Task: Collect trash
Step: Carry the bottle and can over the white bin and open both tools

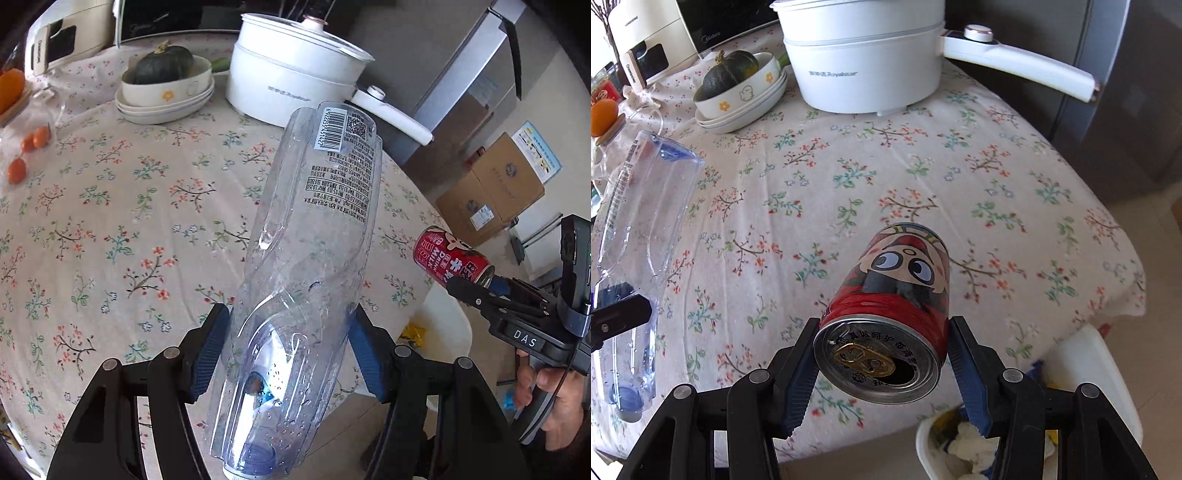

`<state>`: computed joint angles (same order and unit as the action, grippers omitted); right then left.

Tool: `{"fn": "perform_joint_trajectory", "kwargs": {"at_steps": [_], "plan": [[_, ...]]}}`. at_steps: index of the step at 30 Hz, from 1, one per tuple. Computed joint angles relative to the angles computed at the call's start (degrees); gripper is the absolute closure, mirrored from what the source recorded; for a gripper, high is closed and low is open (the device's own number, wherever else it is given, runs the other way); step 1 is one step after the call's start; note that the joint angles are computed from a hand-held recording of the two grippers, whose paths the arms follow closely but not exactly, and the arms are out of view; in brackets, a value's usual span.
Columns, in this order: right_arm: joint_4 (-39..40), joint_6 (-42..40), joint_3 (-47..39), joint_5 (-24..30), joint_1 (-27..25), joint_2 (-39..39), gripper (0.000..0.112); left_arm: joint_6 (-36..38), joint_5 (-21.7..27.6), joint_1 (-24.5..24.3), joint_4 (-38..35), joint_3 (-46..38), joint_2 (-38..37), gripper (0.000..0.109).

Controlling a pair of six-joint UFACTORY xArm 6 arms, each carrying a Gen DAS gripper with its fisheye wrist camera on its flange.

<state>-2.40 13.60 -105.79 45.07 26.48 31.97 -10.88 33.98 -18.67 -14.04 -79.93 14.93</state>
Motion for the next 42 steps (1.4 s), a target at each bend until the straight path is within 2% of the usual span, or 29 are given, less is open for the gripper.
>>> {"fn": "perform_joint_trajectory", "kwargs": {"at_steps": [11,23,33,37,40,42], "plan": [[1.36,2.86,25.05,-9.59,-5.37,-17.46,0.054,2.91,2.43,-6.65,-3.88,-5.35,4.4,0.041],[6.17,0.57,38.42,-9.43,-12.37,-27.26,0.054,6.13,10.49,-14.14,-4.74,-19.74,15.14,0.041],[5.95,-1.09,44.52,-8.6,-15.27,-31.15,0.054,5.35,23.55,-18.36,2.18,-40.83,31.15,0.041],[5.64,-1.28,44.99,-8.28,-15.9,-31.26,0.054,5.0,28.88,-18.38,2.31,-52.81,39.71,0.04],[5.2,-0.81,45.36,-8.21,-16.31,-31.27,0.054,3.94,34.09,-18.1,1.78,-64.82,47.42,0.041],[4.96,-0.5,45.39,-8.02,-16.59,-31.13,0.054,3.39,35.14,-17.89,0.95,-68.99,49.99,0.04]]}}
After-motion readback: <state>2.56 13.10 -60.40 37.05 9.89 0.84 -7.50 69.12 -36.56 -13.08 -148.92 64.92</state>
